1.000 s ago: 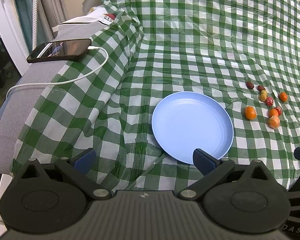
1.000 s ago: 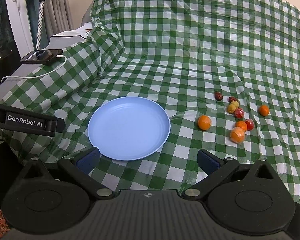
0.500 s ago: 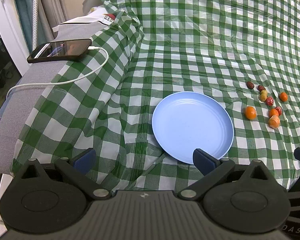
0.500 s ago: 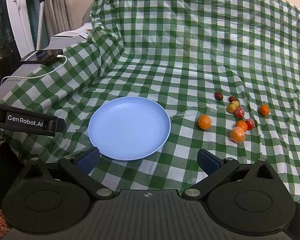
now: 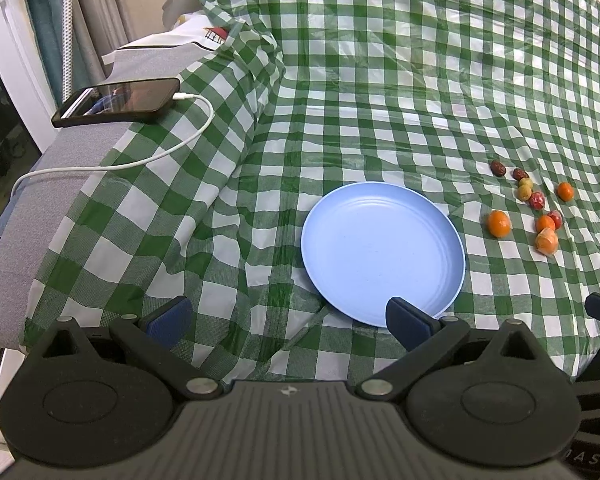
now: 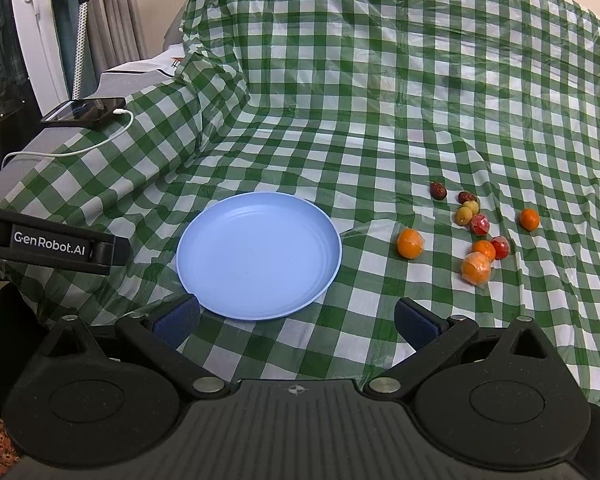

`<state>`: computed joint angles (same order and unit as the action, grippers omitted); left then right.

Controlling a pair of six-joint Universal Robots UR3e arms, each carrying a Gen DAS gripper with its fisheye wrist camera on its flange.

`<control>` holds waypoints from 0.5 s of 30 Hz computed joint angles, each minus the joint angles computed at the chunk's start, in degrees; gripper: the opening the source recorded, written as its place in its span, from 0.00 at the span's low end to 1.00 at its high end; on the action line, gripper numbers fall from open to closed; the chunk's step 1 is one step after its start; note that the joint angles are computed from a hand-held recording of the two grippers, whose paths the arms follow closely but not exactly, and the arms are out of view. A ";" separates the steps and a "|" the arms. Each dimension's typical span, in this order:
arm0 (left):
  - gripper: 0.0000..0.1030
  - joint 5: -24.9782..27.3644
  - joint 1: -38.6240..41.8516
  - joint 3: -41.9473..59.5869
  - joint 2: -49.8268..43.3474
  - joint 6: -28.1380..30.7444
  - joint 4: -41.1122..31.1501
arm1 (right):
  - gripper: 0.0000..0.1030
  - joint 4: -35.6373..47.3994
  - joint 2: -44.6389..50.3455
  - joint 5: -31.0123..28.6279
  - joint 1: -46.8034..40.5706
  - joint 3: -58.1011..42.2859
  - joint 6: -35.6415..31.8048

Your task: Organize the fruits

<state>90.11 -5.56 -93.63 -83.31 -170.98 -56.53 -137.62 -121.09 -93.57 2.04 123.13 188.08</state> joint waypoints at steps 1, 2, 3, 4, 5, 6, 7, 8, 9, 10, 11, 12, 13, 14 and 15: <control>1.00 0.12 -0.08 -0.02 0.00 0.07 0.11 | 1.00 0.00 0.00 0.00 0.00 0.00 0.00; 1.00 0.30 -0.28 -0.06 -0.02 -0.01 0.24 | 1.00 0.03 0.01 0.07 -0.01 0.00 -0.04; 1.00 0.41 -0.41 -0.08 -0.04 -0.03 0.31 | 1.00 0.04 0.07 0.13 -0.03 -0.05 -0.05; 1.00 0.48 -0.46 -0.06 -0.06 -0.04 0.30 | 1.00 0.02 0.12 0.04 0.06 -0.06 0.03; 1.00 0.55 -0.52 -0.05 -0.09 -0.06 0.30 | 1.00 -0.02 0.13 0.00 0.11 -0.05 0.09; 1.00 0.55 -0.52 -0.05 -0.09 -0.06 0.30 | 1.00 0.01 0.12 0.02 0.13 -0.06 0.14; 1.00 0.55 -0.52 -0.05 -0.09 -0.06 0.30 | 1.00 0.01 0.14 0.05 0.14 -0.05 0.18; 1.00 0.56 -0.55 -0.04 -0.10 -0.01 0.22 | 1.00 0.08 0.20 0.08 0.16 -0.11 0.29; 1.00 0.55 -0.58 -0.01 -0.22 0.01 0.28 | 1.00 0.04 0.32 0.18 0.11 -0.13 0.33; 1.00 0.62 -0.67 0.01 -0.28 0.06 0.22 | 1.00 -0.10 0.41 0.38 -0.06 -0.06 0.31; 1.00 0.66 -0.74 0.00 -0.32 0.14 0.19 | 1.00 -0.17 0.46 0.45 -0.10 -0.02 0.40; 1.00 0.88 -0.88 -0.06 -0.35 0.18 0.27 | 1.00 -0.28 0.47 0.54 -0.17 0.08 0.52; 1.00 1.26 -1.08 -0.29 -0.36 0.09 0.70 | 1.00 -0.39 0.29 0.83 -0.45 0.34 0.51; 1.00 1.37 -1.13 -0.44 -0.37 0.02 1.02 | 1.00 -0.53 0.30 1.04 -0.61 0.50 0.66; 1.00 1.12 -1.03 -0.49 -0.33 0.02 1.04 | 1.00 -0.65 0.02 1.45 -1.11 0.87 0.58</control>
<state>91.23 -6.59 -94.12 -83.64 -170.96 -55.48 -138.27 -121.07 -92.12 0.93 124.00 188.65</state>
